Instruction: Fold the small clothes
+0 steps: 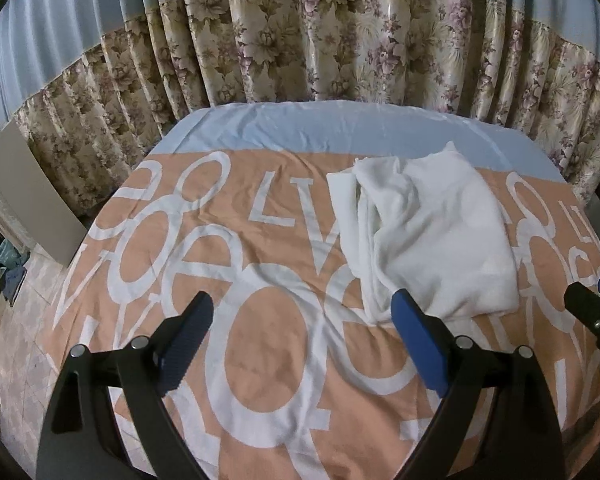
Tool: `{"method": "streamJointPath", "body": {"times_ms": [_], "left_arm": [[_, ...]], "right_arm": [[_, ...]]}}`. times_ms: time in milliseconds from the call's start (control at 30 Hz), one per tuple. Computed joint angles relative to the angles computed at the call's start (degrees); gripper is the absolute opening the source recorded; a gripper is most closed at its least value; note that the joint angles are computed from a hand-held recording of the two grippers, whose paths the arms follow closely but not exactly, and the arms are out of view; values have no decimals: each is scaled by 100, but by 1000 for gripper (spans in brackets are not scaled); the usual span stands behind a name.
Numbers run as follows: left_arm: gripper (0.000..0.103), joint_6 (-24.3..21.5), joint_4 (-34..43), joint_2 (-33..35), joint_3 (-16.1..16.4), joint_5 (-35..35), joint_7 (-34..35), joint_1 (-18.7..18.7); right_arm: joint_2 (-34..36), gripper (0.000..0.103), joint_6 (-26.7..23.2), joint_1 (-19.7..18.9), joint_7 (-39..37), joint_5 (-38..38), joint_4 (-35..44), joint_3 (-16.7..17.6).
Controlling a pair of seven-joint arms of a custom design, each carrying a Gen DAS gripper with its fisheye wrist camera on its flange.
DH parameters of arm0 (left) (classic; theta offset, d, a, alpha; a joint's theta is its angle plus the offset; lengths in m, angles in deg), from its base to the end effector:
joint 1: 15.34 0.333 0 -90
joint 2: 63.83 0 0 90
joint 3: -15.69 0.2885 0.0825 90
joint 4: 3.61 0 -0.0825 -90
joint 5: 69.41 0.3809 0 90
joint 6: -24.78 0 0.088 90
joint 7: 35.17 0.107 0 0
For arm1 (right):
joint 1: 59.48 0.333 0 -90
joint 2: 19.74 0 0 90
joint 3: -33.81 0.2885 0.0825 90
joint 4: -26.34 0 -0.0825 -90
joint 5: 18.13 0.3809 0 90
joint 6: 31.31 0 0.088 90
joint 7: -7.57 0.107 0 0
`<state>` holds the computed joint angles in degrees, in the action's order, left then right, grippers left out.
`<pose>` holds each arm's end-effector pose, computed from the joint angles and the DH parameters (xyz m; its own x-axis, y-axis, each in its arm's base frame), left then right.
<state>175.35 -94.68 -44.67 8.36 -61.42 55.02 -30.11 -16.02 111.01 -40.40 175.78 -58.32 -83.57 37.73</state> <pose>0.6465 -0.2533 0.5011 -0.4144 -0.9055 -0.0911 -0.6678 0.3706 -0.6455 0.5619 0.2406 0.4860 -0.4184 -0.8893 -0.1846 -0.6364 0.4320 -0.6391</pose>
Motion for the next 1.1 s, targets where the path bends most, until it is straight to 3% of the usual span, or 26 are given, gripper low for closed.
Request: {"method": "streamJointPath", "body": {"times_ms": [233, 767, 1100], "left_arm": [[91, 236, -416, -408, -137, -279, 181, 99], [91, 970, -1139, -1166, -155, 76, -84, 148], [91, 1111, -1204, -1288, -198, 202, -208, 208]], "right_arm": [[-105, 100, -491, 143, -5, -296, 120, 110], [-262, 100, -1595, 389, 361, -737, 383, 300], [-391, 100, -1908, 422, 514, -857, 394, 382]]}}
